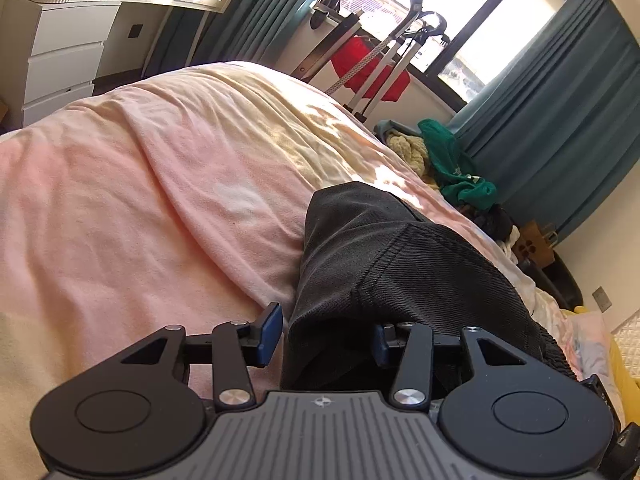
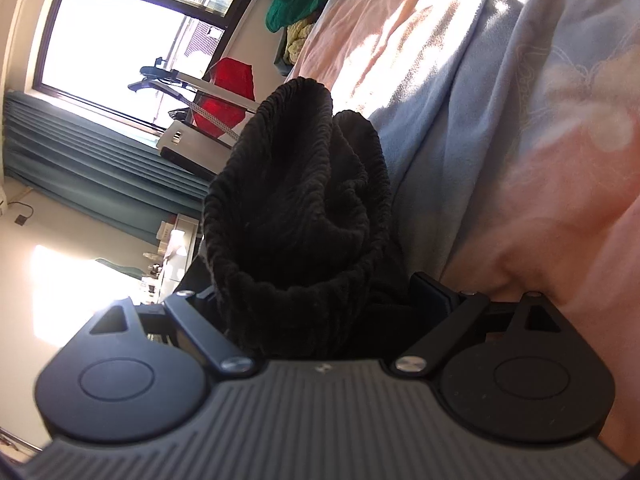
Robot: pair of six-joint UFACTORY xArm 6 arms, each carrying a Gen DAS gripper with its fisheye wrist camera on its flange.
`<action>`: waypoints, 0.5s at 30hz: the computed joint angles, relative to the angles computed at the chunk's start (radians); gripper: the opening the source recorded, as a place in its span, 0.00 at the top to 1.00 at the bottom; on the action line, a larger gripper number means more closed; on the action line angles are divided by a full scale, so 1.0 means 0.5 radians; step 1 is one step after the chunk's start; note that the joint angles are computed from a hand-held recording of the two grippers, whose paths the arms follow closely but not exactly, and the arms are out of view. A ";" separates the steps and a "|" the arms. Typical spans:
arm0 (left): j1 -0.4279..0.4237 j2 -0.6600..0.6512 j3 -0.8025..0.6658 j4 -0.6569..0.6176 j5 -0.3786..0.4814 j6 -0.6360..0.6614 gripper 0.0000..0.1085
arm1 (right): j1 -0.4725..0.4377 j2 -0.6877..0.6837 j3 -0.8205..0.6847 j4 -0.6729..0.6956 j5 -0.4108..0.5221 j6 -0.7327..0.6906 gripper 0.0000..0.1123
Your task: Fold clothes
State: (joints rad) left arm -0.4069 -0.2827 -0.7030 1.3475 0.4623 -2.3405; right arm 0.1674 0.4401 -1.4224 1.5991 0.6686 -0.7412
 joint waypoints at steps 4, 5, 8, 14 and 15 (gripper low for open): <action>-0.007 -0.106 0.043 -0.140 -0.095 0.177 0.46 | 0.001 0.007 -0.009 0.017 0.019 0.044 0.17; -0.008 -0.147 0.065 -0.150 -0.120 0.197 0.41 | 0.002 0.008 -0.010 0.025 0.017 0.049 0.17; 0.018 -0.259 0.116 0.172 -0.168 -0.097 0.13 | 0.008 0.008 -0.009 0.041 0.009 0.060 0.17; 0.172 -0.151 0.003 0.319 -0.279 -0.208 0.05 | 0.025 0.012 -0.015 0.051 -0.026 0.072 0.16; 0.244 -0.068 -0.037 0.261 -0.390 -0.149 0.05 | 0.022 0.015 -0.019 0.044 -0.016 0.080 0.16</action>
